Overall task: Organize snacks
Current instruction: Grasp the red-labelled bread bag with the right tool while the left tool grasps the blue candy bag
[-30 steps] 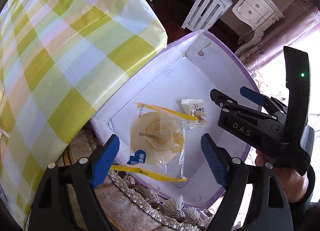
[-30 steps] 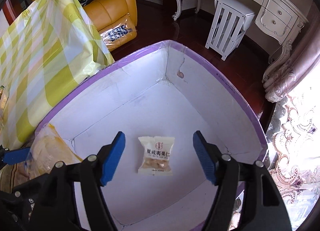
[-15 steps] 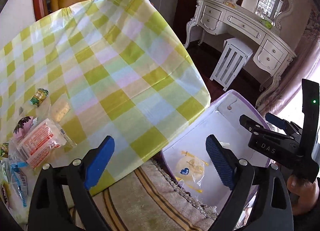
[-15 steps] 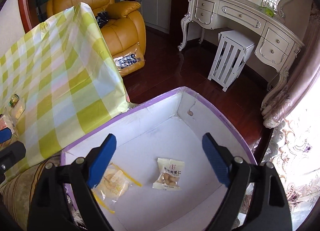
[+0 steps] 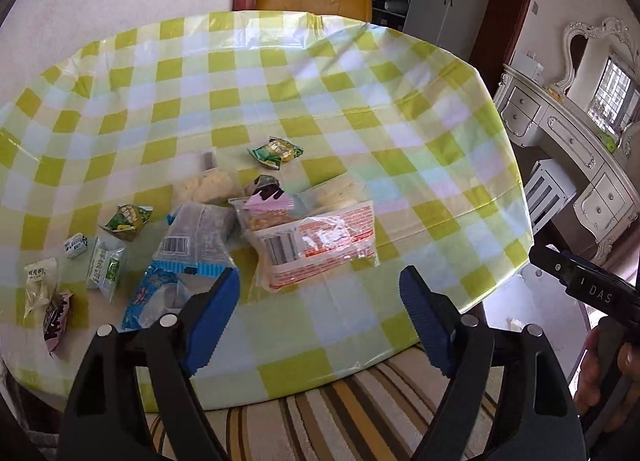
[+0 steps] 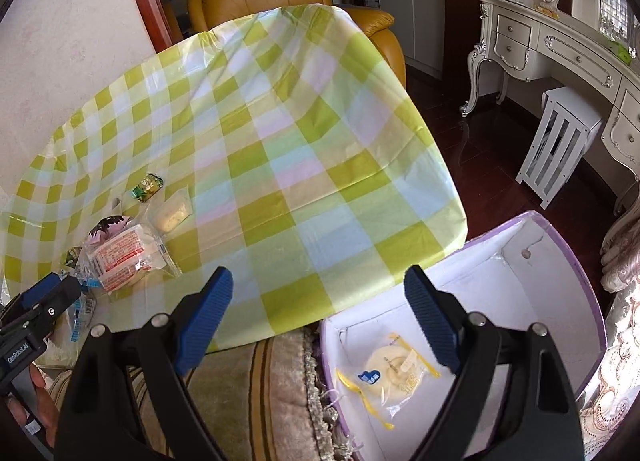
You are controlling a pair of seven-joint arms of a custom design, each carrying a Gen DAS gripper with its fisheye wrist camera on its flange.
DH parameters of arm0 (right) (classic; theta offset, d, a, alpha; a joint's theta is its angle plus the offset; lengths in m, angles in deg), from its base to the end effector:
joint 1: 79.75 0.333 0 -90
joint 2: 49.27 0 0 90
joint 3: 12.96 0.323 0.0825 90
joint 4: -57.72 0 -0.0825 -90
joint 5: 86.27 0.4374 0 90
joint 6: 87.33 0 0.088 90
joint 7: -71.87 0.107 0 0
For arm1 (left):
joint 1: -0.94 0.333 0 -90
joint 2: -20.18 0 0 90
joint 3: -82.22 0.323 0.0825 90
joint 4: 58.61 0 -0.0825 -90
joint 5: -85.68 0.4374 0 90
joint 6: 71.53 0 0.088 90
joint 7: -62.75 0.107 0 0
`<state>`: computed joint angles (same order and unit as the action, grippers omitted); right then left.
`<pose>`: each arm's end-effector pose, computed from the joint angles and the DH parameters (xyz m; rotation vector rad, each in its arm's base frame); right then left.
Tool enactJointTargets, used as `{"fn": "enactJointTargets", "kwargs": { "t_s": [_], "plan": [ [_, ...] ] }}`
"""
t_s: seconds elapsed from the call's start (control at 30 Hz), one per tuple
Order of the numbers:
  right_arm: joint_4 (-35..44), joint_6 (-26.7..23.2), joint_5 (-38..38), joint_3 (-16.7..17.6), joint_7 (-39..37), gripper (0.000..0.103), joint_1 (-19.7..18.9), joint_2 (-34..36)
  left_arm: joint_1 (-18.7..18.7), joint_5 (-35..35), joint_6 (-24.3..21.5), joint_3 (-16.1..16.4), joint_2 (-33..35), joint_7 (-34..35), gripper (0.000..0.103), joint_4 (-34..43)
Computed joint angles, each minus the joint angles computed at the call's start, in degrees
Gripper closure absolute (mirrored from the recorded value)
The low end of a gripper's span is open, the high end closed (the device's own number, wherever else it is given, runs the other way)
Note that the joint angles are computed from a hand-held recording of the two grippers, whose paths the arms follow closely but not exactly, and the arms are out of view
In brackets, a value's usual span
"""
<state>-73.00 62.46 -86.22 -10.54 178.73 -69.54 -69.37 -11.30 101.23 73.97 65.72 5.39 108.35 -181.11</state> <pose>0.5273 0.1201 0.5603 -1.7159 1.8438 -0.4673 0.4982 -0.2909 0.5741 -1.9459 1.7876 -0.8099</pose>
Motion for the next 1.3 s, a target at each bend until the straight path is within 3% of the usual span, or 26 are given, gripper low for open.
{"fn": "enactJointTargets", "kwargs": {
  "t_s": [0.23,0.43,0.67,0.77,1.0,1.3],
  "plan": [
    [5.0,-2.7,0.0,2.4,-2.6,0.015,4.0,5.1,1.9,-10.1,-1.2,4.9,-10.5,-2.4,0.027,-12.1],
    [9.5,-4.6,0.2,3.5,-5.6,0.015,7.1,9.6,2.2,-16.4,-0.9,7.1,-10.6,2.6,0.031,-13.8],
    [14.9,-6.6,-1.9,4.6,-6.7,0.015,9.3,14.8,4.1,-14.5,-4.8,5.2,-3.9,4.5,0.029,-7.8],
    [17.1,-7.5,-2.8,4.8,-6.7,0.015,10.0,17.0,4.1,-14.1,-4.0,5.3,-2.5,6.1,0.029,-6.9],
    [20.6,-7.7,-4.9,4.9,-5.6,0.013,11.3,20.5,4.6,-10.2,-3.6,4.4,-1.5,6.5,0.055,-5.8],
    [24.4,-8.2,-6.9,4.7,-4.6,0.009,12.6,24.4,4.7,-7.6,-3.5,4.0,-2.4,5.1,0.065,-6.2]
  ]
}}
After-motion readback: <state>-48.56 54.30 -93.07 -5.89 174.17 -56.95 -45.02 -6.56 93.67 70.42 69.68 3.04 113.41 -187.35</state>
